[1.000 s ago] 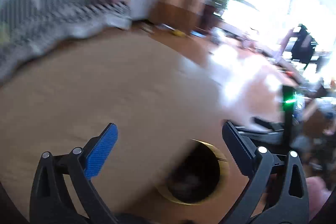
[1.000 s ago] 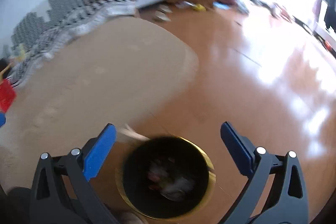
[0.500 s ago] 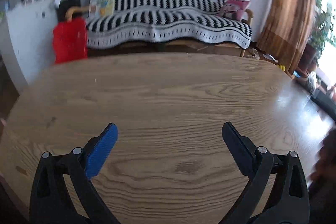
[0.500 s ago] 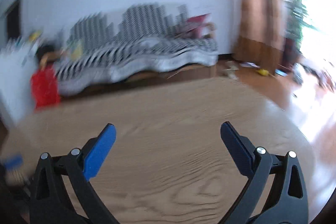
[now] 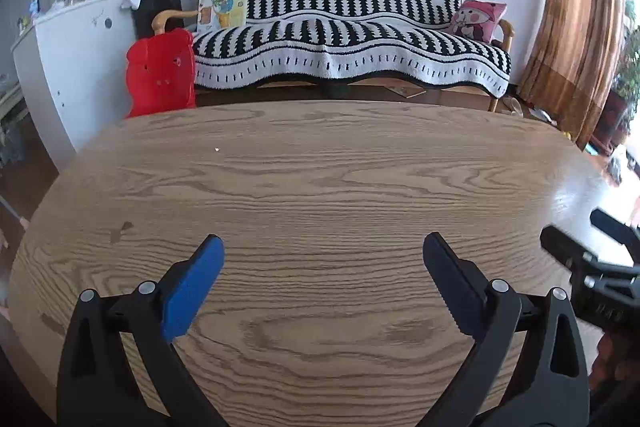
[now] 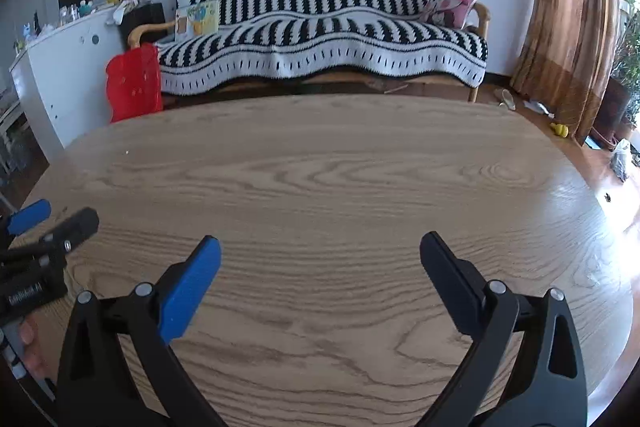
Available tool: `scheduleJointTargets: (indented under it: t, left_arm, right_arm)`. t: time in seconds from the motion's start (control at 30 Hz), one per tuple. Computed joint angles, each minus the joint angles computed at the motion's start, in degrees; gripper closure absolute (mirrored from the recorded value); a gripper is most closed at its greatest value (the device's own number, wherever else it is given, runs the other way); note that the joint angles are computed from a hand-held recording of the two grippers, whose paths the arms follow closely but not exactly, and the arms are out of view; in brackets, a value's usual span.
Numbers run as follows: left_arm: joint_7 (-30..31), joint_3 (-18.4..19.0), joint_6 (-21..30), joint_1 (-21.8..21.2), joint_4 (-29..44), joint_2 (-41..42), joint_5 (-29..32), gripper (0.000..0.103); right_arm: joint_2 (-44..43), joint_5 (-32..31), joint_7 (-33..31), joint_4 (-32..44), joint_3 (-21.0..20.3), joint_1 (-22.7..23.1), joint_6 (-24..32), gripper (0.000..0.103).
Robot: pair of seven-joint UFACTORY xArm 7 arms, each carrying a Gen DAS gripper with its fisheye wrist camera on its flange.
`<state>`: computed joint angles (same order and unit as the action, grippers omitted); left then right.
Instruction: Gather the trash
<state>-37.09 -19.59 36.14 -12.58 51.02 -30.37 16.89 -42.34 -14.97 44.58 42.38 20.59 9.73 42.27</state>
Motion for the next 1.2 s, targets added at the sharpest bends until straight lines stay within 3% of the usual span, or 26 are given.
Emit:
scheduleJointTargets:
  t: [0.43,0.6,1.2]
  left_arm:
    - [-2.19,-2.17,1.60,1.38,0.36,-0.18,4.31,0.006]
    - [-2.04,-0.82,3.26,0.43,0.68,0.40,2.57,0.006]
    - [-0.36,0.81,2.15,-0.61,-0.72,-0.19,-0.11,0.006]
  right_arm:
    - [-3.91,6.52,1.40,-4.18,-3.86,1.89,1.34,0.007]
    - [-4.01,5.58,1.12,-3.75,-2.81,0.97,2.83,0.007]
    - [-1.61,2.25,0.34,-2.13,-0.96,0.84,3.93,0.007]
